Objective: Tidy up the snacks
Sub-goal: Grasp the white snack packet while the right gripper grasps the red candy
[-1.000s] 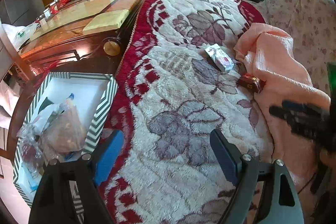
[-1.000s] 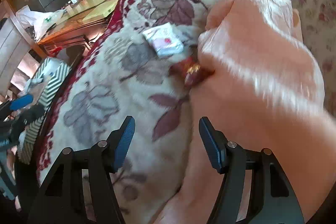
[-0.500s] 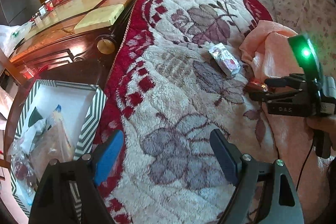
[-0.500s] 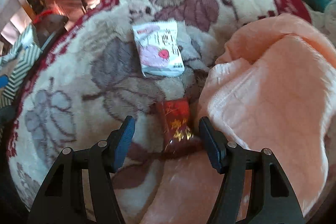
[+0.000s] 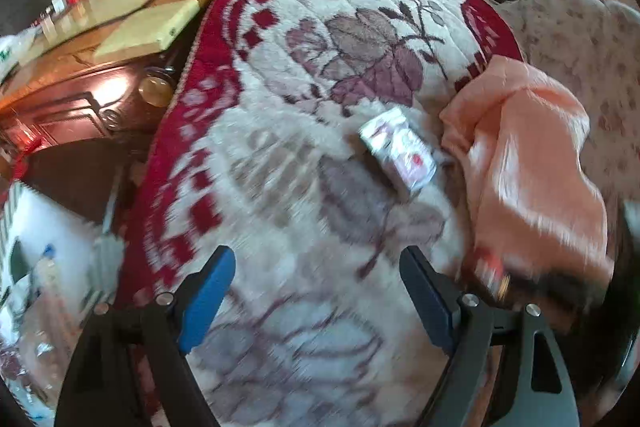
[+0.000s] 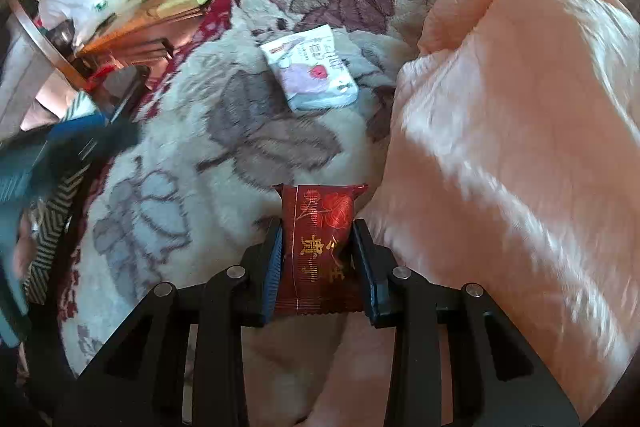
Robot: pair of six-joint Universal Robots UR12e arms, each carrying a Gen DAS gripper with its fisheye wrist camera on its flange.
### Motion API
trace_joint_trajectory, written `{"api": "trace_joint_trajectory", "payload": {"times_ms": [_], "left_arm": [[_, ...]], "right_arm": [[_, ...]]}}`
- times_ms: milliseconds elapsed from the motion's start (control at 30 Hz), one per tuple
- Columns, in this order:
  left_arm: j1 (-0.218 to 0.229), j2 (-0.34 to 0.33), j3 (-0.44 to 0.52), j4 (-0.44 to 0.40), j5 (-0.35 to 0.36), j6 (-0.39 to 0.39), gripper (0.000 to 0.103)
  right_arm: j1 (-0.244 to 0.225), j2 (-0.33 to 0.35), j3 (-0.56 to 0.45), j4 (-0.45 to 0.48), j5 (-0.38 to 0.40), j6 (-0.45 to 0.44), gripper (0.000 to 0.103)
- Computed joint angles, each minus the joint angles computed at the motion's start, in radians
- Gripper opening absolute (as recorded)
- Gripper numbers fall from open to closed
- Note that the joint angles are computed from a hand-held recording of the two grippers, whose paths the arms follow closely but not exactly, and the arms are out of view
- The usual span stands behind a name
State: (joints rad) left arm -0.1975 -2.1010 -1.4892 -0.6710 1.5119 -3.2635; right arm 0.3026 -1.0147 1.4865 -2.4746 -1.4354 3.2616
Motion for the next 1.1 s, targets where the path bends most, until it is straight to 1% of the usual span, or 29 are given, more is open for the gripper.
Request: {"api": "trace_joint_trajectory", "payload": {"times_ms": [100,167,233,300,367,433,533,633,700,767,800,833,867,900,933,967,1033,1100], "left_arm": [[-0.008,-0.040,0.057,-0.015,-0.018,-0.050,0.086],[-0.016,-0.070,0.098,-0.033,-0.019,-0.087,0.086],[-0.024,-0.102,0.142,-0.072,-0.020,-0.112,0.086],[-0.033,-0.128,0.177,-0.091,-0.015,-0.136,0.086],[-0.041,-0.153,0.209,-0.107,-0.012,-0.161,0.086],[-0.048,-0.176,0.240,-0.122,-0.014,-0.183,0.086],[-0.060,-0.207,0.281,-0.153,0.001,-0.196,0.086],[-0.067,-0.232,0.312,-0.192,0.031,-0.210,0.086],[-0.068,-0.232,0.309,-0.179,0.032,-0.199,0.085],[-0.069,-0.230,0.305,-0.177,0.032,-0.179,0.078],[-0.069,-0.227,0.299,-0.168,0.038,-0.171,0.065],[-0.067,-0.223,0.292,-0.162,0.040,-0.163,0.047],[-0.062,-0.217,0.284,-0.161,0.026,-0.155,0.038],[-0.051,-0.210,0.273,-0.164,-0.006,-0.146,0.030],[-0.041,-0.199,0.258,-0.167,-0.045,-0.141,0.027],[-0.035,-0.189,0.243,-0.164,-0.059,-0.132,0.025],[-0.027,-0.159,0.200,-0.144,-0.059,-0.092,0.020],[-0.017,-0.125,0.151,-0.119,-0.069,-0.059,0.019]], "right_arm": [[0.011,0.002,0.005,0.029,-0.018,-0.013,0.032],[0.008,0.001,0.014,0.026,-0.004,-0.007,0.032],[0.005,-0.001,0.024,0.011,0.004,0.000,0.032],[0.001,-0.004,0.030,0.002,0.016,-0.002,0.032],[-0.006,-0.004,0.038,-0.012,0.034,0.008,0.033],[-0.016,-0.005,0.048,-0.020,0.068,0.018,0.034],[-0.023,-0.009,0.062,-0.035,0.086,0.019,0.034],[-0.027,-0.013,0.071,-0.045,0.096,0.020,0.034],[-0.032,-0.017,0.084,-0.069,0.107,0.037,0.034],[-0.035,-0.019,0.095,-0.091,0.113,0.048,0.034],[-0.034,-0.020,0.098,-0.095,0.108,0.045,0.034],[-0.036,-0.021,0.098,-0.095,0.104,0.040,0.034],[-0.031,-0.022,0.098,-0.094,0.097,0.042,0.034],[-0.030,-0.025,0.101,-0.094,0.094,0.045,0.033],[-0.025,-0.024,0.099,-0.093,0.093,0.052,0.033],[-0.022,-0.024,0.097,-0.088,0.093,0.053,0.033],[-0.017,-0.032,0.102,-0.089,0.089,0.058,0.033],[-0.011,-0.034,0.101,-0.089,0.092,0.066,0.033]]}}
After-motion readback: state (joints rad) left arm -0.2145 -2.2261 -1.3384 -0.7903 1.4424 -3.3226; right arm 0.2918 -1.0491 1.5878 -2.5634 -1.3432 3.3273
